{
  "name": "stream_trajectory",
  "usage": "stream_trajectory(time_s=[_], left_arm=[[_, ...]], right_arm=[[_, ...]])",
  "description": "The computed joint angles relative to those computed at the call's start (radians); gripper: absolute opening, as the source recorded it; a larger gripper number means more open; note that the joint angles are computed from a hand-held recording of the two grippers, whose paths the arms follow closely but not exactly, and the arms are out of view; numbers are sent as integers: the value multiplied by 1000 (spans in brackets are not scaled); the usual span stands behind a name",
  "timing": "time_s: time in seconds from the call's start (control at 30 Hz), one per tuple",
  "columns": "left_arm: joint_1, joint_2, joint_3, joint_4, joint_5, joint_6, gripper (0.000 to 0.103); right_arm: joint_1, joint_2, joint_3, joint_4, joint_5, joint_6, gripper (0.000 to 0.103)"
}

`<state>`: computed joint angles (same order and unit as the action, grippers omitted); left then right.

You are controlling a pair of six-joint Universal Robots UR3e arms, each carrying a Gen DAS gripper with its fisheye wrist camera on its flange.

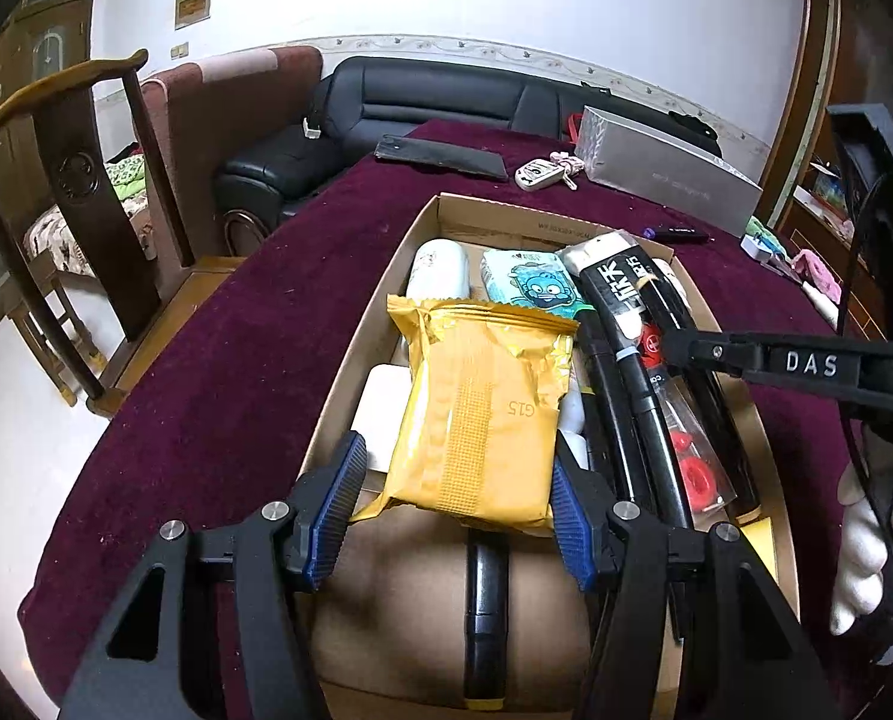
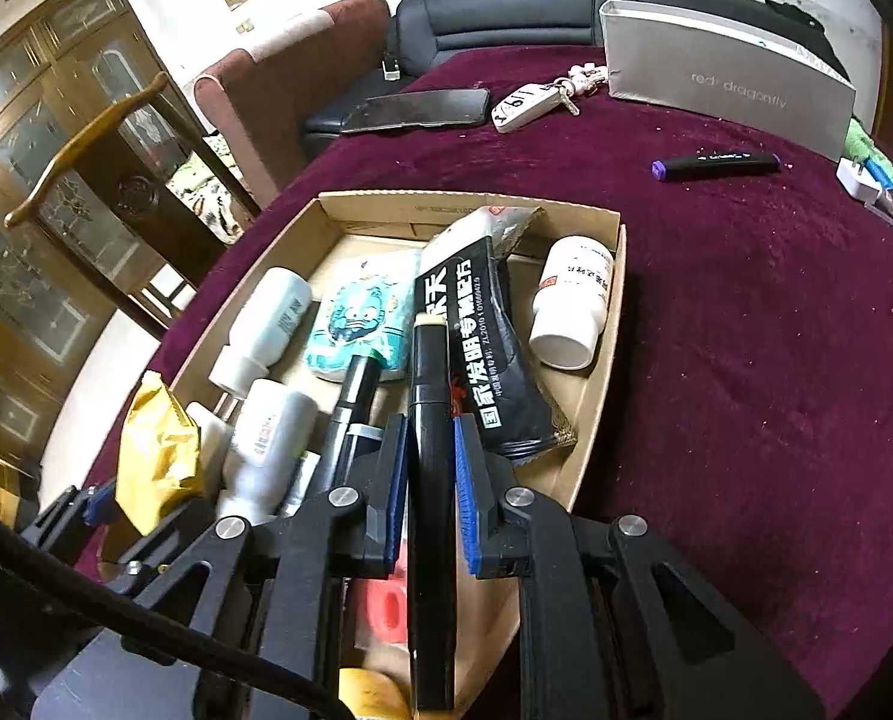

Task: Organize objects
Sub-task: 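Lower the packet and marker into the box and open both grippers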

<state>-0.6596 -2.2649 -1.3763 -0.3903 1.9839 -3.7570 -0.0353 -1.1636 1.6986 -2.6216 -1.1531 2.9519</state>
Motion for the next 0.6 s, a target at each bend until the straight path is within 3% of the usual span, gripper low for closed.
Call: stream_trajectory(time_s=[0.3, 0.6], left_arm=[[-3, -10, 15, -7, 18, -17, 55], [-38, 6, 8, 13, 114, -51, 56]], right_arm=[[-10, -11, 28, -27, 16, 21, 16], [-20, -110, 136, -118, 31, 36, 26]])
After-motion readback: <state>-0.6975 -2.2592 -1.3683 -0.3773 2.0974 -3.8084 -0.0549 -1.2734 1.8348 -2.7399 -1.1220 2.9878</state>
